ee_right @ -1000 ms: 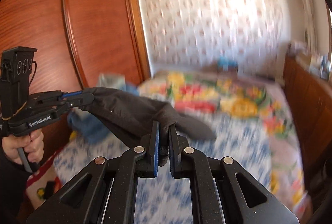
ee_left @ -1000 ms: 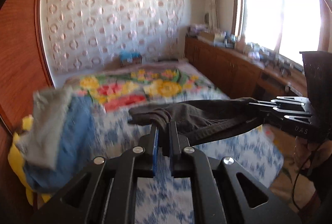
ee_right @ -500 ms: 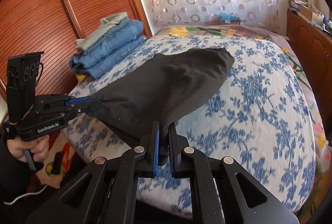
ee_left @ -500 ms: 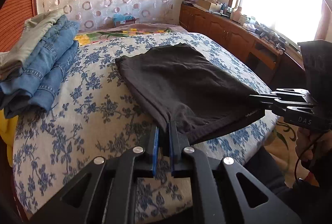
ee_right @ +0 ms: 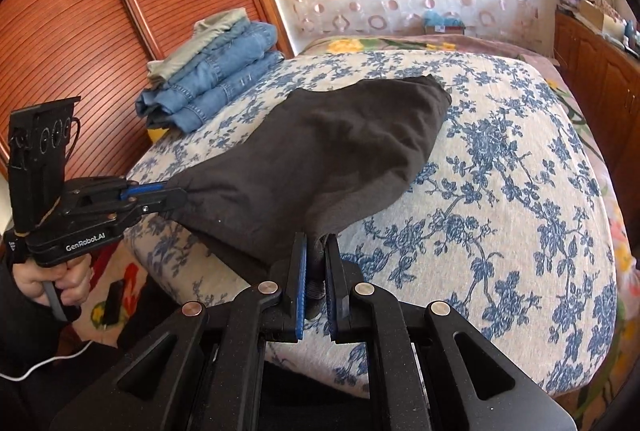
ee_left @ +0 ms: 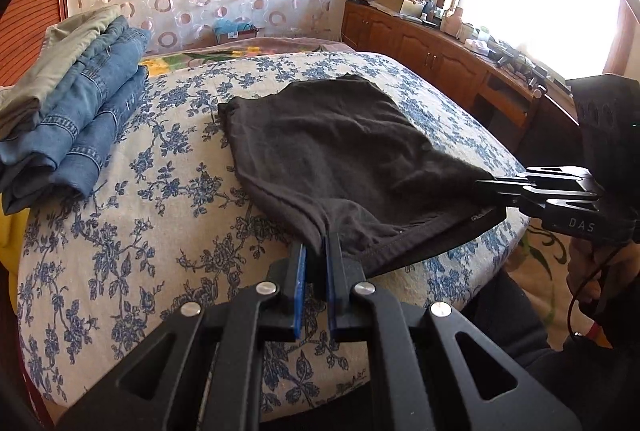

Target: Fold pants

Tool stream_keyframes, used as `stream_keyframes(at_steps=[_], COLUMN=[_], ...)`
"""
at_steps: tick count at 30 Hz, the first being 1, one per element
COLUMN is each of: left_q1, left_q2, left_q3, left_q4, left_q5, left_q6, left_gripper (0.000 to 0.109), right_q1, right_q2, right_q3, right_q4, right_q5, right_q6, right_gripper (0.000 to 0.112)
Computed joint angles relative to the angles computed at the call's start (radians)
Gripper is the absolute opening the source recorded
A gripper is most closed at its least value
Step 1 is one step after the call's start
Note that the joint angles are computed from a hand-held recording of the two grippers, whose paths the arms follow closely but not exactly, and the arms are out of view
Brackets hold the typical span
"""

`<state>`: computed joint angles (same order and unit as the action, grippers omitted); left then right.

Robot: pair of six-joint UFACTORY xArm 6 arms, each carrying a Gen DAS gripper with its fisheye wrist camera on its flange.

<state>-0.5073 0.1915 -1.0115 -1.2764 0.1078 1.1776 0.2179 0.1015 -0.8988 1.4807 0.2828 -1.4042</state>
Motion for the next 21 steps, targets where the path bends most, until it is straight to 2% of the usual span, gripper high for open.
stream_keyframes(at_steps=[9, 15, 21], left_q1=[0.045, 0.078, 0.102], left_q2=[0.058, 0.146, 0.228], left_q3=[-0.120, -0.237, -0.342], left_q4=[0.071, 0.161, 0.258], left_q5=[0.056, 0.102, 0.132], left_q6=[-0.043, -0.136, -0.230], left_gripper=[0.005, 0.005, 0.005], right_q1=[-0.038, -0.073, -0.092], right_q2=[0.055, 0.133, 0.222], right_q3=[-0.101, -0.206, -0.320], right_q4=[-0.028, -0.046, -0.119], right_q5=[0.038, 0.078, 0.099], right_q6=[0.013, 0.055, 0.123], right_gripper=[0.005, 0.005, 0.005])
